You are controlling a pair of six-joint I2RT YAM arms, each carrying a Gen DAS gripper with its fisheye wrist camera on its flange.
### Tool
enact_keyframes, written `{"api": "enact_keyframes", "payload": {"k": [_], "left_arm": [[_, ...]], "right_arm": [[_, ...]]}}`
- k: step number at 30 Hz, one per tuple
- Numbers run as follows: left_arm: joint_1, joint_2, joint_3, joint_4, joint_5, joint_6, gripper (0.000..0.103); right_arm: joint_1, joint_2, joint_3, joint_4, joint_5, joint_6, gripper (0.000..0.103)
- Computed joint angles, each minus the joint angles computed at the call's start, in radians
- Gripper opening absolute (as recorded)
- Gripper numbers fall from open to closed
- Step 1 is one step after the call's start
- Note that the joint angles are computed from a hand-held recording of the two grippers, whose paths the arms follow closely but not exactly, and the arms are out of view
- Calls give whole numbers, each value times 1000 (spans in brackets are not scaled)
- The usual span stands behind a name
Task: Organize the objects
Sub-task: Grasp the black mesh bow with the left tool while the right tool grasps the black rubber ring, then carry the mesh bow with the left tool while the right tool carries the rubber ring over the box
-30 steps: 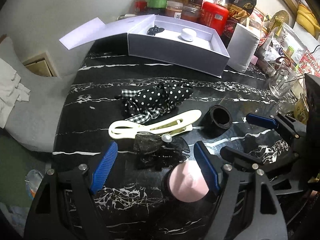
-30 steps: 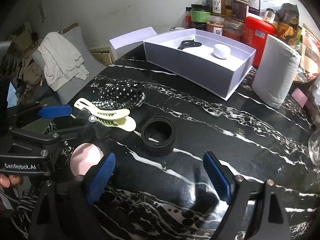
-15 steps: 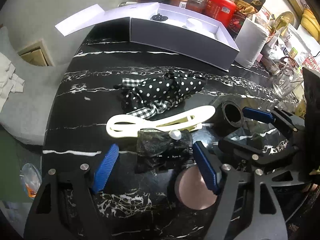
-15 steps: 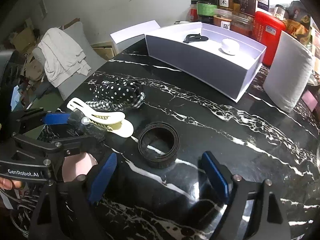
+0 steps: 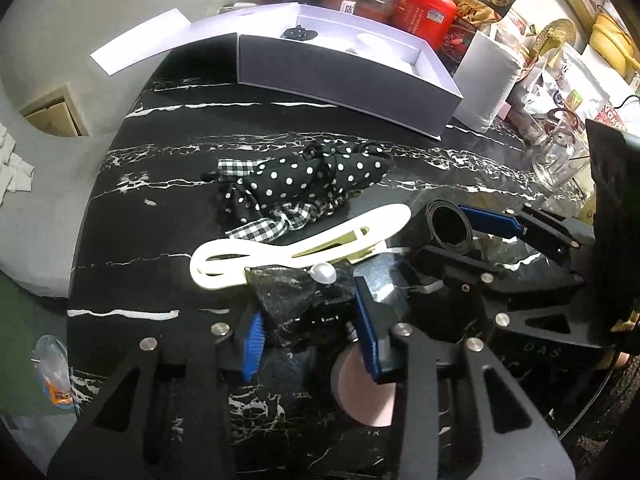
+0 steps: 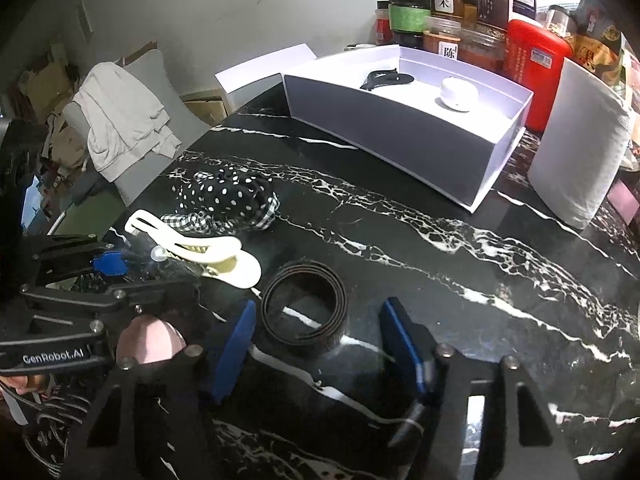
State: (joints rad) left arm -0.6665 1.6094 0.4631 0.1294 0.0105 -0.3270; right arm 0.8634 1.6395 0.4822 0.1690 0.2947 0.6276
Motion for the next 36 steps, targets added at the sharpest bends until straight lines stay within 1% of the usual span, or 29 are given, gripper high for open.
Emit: {"api": "enact_keyframes", "payload": {"k": [1,2,3,4,9,18,22,26,31,36], "left_arm": [[0,-3,-2,-2,1,0,36],[2,-7,-4,-3,3,0,36],[2,-11,-7,-3,4,-2,34],[1,-17,-9,-7,4,-2,34],[-6,-63,-22,-34,-10,-6,34],[-21,-152,-56,-73,-30,-20,34],[-35,-201,-78,-85,-28,-38,34],[-68,-243,-95,-102,-51,-61,34],[-77,-310,-121,-115,-29,-83,34],[-91,-318,-130,-123,-31,-101,34]], "right_arm": [[2,-2,-3,6,-5,-5,53],[5,-3,-4,7,-8,-9,50],[9,-3,-4,7,-8,-11,43],[16,-3,-3,5,-3,-11,42],[38,-18,-15,8,7,1,42],[114,-88,-25,-50,70,29,41],[154,-114,-28,-80,101,53,41],[191,-140,-38,-101,125,79,41],[228,-165,-52,-116,142,111,41],[262,-167,-52,-133,160,137,41]]}}
